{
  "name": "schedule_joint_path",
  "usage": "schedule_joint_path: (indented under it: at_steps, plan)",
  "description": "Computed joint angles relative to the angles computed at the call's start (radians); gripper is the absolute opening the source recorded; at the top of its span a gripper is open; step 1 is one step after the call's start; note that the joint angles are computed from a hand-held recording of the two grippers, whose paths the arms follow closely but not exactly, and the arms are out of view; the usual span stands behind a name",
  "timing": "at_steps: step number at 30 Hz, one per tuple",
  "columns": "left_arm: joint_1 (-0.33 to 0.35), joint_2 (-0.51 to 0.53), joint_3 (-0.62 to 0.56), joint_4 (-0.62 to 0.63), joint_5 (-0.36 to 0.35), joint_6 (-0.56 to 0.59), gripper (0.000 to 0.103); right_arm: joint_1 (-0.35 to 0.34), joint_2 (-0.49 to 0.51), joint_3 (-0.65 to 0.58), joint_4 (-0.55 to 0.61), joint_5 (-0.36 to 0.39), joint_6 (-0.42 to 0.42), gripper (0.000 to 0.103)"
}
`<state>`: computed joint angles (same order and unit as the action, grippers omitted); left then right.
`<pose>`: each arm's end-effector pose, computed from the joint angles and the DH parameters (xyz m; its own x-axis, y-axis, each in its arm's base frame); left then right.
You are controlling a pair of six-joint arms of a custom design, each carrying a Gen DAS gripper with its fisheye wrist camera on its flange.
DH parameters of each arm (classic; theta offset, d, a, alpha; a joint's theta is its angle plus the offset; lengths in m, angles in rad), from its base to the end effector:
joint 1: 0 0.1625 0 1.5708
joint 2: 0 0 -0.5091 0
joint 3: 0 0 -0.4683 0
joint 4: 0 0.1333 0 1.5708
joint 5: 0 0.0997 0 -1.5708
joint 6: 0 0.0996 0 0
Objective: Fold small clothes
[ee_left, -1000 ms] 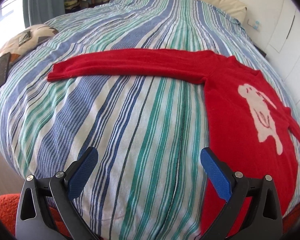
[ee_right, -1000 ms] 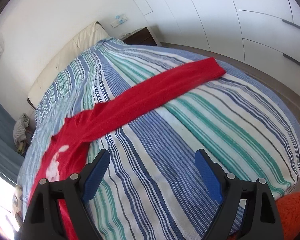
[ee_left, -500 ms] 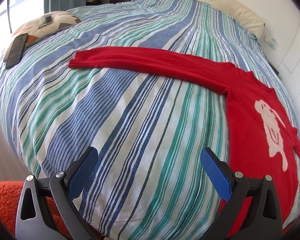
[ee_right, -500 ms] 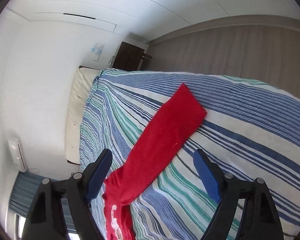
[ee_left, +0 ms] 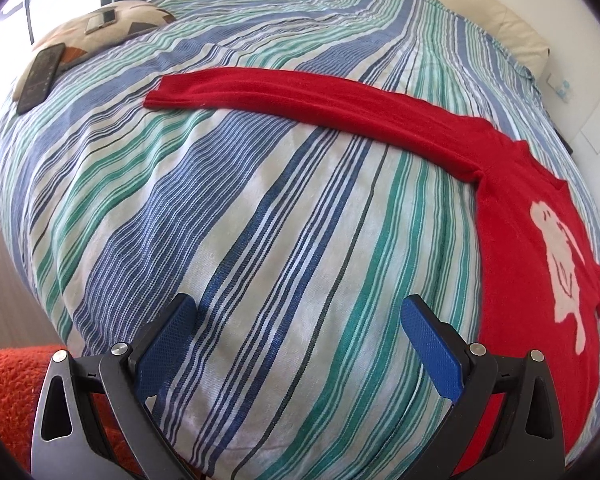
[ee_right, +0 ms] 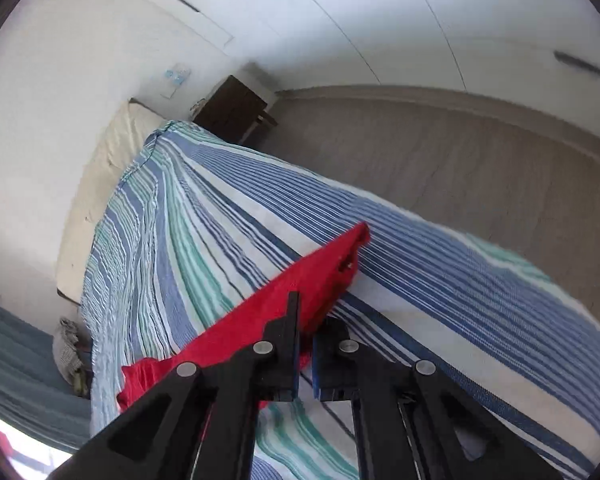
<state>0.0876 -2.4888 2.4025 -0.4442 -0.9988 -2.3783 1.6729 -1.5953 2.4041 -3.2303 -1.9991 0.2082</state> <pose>-0.0238 -0.1900 0.3837 -0.6314 -0.6653 -0.3984 -0.0935 0.5753 -0.8126 0.1368 -0.4330 0.3479 -0.9304 0.3488 0.1126 0.1279 0.5968 -0.7921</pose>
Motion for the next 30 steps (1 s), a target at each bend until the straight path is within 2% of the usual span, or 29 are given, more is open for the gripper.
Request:
schedule_joint_path:
  at_steps: [2,5,8,10,12,14,15,16,17,18,20,21,24,28,30]
  plan:
    - [-0.004,-0.001,0.0,-0.003,0.006,0.009,0.102,0.11,0.032,-0.043,-0.003,-0.073,-0.072,0.004]
    - [0.002,-0.002,0.0,-0.016,0.027,0.026,0.102,0.267,0.106,-0.125,0.011,-0.067,-0.152,0.004]
    - [0.003,-0.006,-0.004,-0.021,0.044,0.026,0.102,0.398,0.218,-0.227,0.07,0.029,-0.211,0.004]
    - [-0.006,-0.012,-0.007,-0.015,0.043,0.014,0.102,0.462,0.309,-0.295,0.113,0.114,-0.242,0.004]
    - [-0.019,-0.022,-0.009,-0.006,0.035,-0.001,0.102,0.507,0.401,-0.35,0.147,0.197,-0.256,0.004]
    - [-0.025,-0.031,-0.011,0.001,0.026,-0.011,0.102,0.538,0.498,-0.401,0.184,0.25,-0.253,0.005]
    - [-0.018,-0.034,-0.011,-0.005,0.028,-0.006,0.102,0.549,0.546,-0.43,0.229,0.249,-0.243,0.012]
    - [-0.008,-0.037,-0.011,-0.013,0.031,0.003,0.102,0.554,0.591,-0.468,0.315,0.244,-0.217,0.037]
    - [-0.003,-0.038,-0.011,-0.017,0.033,0.007,0.102,0.553,0.622,-0.485,0.383,0.251,-0.181,0.053]
    - [-0.006,-0.038,-0.011,-0.017,0.034,0.006,0.102,0.542,0.644,-0.493,0.409,0.288,-0.148,0.064]
    - [-0.033,-0.046,-0.014,-0.002,0.026,-0.013,0.102,0.499,0.637,-0.447,0.361,0.393,-0.111,0.064]
    - [-0.05,-0.052,-0.015,0.005,0.021,-0.023,0.102,0.485,0.629,-0.426,0.325,0.415,-0.091,0.064]
    - [-0.073,-0.067,-0.018,0.01,0.025,-0.03,0.102,0.433,0.577,-0.365,0.272,0.417,-0.046,0.065]
    - [-0.012,-0.048,-0.013,-0.043,0.07,0.032,0.102,0.363,0.495,-0.328,0.372,0.346,-0.021,0.065]
    - [0.027,-0.03,-0.006,-0.081,0.091,0.076,0.102,0.308,0.486,-0.321,0.471,0.391,-0.002,0.065]
